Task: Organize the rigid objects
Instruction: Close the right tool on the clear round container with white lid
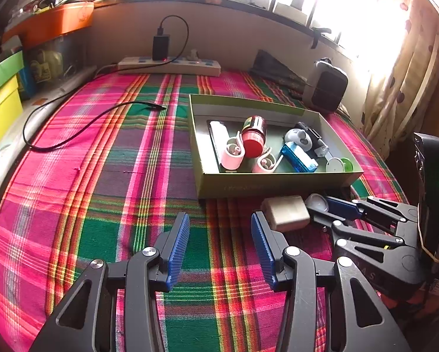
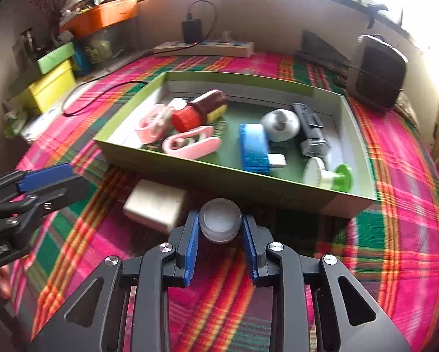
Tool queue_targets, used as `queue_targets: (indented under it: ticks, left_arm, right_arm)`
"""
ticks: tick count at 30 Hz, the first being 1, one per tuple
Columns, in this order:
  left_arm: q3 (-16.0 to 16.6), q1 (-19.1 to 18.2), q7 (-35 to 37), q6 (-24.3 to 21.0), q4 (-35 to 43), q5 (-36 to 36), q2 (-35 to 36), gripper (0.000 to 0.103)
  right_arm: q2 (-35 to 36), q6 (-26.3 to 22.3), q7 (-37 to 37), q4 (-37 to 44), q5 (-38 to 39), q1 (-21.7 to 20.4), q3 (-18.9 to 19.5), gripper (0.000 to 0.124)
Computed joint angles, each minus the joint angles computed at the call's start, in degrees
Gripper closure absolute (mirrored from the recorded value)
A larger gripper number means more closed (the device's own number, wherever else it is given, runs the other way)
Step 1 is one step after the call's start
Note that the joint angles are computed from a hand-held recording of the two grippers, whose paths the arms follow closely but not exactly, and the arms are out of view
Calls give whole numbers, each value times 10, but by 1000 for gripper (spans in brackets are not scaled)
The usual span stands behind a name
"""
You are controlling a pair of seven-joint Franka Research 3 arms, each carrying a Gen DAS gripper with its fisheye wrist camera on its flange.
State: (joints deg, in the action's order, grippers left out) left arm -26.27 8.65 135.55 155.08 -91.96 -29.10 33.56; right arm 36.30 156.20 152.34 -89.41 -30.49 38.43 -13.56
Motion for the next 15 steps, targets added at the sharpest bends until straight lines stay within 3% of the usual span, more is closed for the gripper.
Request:
queue_targets:
  ticks: [7,15]
  left_arm:
    - [3,2,-2,2,-7,2,-5,60]
    - [4,3,-3,5,-17,2,-13,60]
  right_arm:
    - [1,20,-37,0,12,-1,13,95]
    - [18,39,-129,21,57,-4,38,95]
